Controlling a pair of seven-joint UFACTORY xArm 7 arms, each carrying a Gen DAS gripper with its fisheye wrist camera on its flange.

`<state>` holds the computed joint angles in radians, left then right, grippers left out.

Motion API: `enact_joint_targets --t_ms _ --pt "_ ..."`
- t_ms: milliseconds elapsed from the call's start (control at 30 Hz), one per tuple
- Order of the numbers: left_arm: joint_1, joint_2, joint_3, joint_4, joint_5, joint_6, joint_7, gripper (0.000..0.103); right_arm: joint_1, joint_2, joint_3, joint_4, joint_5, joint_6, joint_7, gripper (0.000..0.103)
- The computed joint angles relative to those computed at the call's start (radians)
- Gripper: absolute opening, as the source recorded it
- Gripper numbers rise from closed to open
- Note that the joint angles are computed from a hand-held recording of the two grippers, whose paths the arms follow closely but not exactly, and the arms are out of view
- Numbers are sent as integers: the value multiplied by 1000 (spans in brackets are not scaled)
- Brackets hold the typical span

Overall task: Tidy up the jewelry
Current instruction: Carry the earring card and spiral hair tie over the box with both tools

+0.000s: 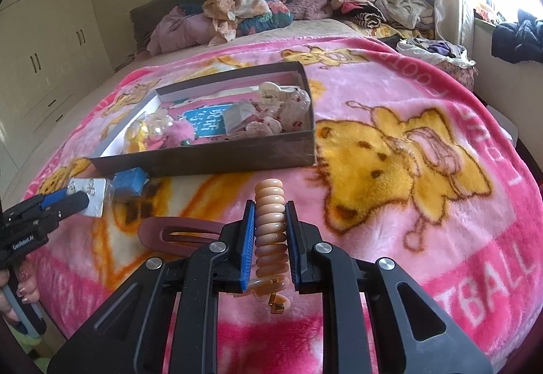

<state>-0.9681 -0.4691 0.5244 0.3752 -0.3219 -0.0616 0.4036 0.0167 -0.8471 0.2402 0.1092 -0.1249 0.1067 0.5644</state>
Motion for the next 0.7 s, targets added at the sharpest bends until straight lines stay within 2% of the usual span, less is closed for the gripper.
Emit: enact_joint_targets --t_ms 500,700 --pt "-37 -8 65 35 35 -37 -27 33 12 9 14 39 -11 1 1 17" --pt "-103 4 126 65 57 -53 -40 33 2 39 18 64 -15 -13 -5 17"
